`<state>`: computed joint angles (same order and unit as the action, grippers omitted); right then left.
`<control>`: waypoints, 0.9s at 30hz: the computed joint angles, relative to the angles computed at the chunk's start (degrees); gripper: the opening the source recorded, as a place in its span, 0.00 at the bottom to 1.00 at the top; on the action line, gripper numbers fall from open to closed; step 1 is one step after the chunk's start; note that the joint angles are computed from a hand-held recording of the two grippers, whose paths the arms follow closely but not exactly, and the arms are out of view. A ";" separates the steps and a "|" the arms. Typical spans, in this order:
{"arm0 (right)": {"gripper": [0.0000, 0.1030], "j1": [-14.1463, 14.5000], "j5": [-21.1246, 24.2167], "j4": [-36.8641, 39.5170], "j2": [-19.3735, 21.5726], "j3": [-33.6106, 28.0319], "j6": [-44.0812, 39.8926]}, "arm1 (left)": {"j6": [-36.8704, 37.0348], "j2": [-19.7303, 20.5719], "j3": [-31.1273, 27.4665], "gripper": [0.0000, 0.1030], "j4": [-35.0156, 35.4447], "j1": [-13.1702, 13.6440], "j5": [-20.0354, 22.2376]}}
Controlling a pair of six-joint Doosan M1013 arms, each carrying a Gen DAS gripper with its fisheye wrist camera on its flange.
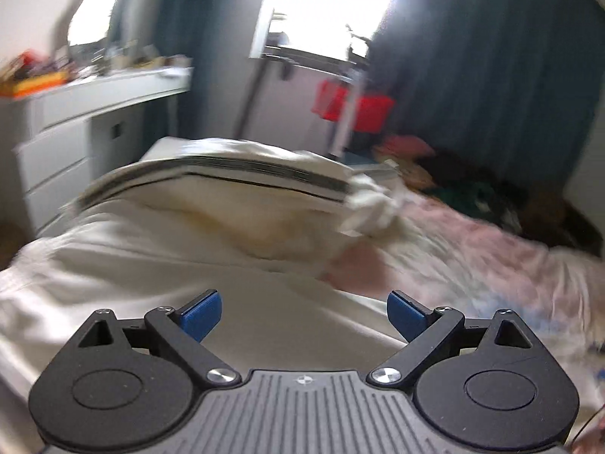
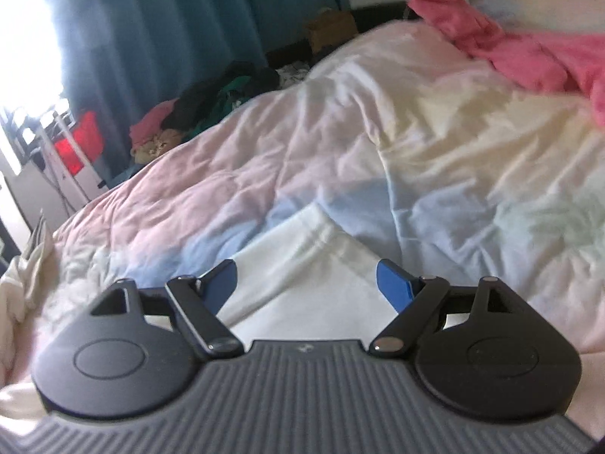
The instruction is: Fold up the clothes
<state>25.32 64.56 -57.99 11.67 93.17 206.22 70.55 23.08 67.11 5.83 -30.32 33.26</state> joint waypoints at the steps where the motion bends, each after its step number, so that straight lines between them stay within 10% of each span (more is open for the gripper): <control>1: 0.80 -0.12 -0.34 -0.30 -0.54 0.98 2.47 | 1.09 0.92 -0.44 0.93 -0.11 -0.78 -0.34; 12: 0.80 -2.61 -7.56 -0.92 -2.66 6.78 4.37 | 14.47 4.18 1.73 0.91 -9.20 -3.70 -4.17; 15: 0.63 -3.33 -7.62 1.25 -1.33 4.90 -1.90 | 16.00 4.68 1.60 0.91 -11.48 -3.31 -4.38; 18: 0.10 -3.44 -3.76 3.54 0.08 2.80 -8.35 | 17.11 4.96 1.43 0.91 -13.22 -2.90 -3.82; 27: 0.03 -2.35 7.25 4.36 -2.28 5.34 5.48 | 15.53 3.96 2.75 0.91 -10.22 -3.04 -6.03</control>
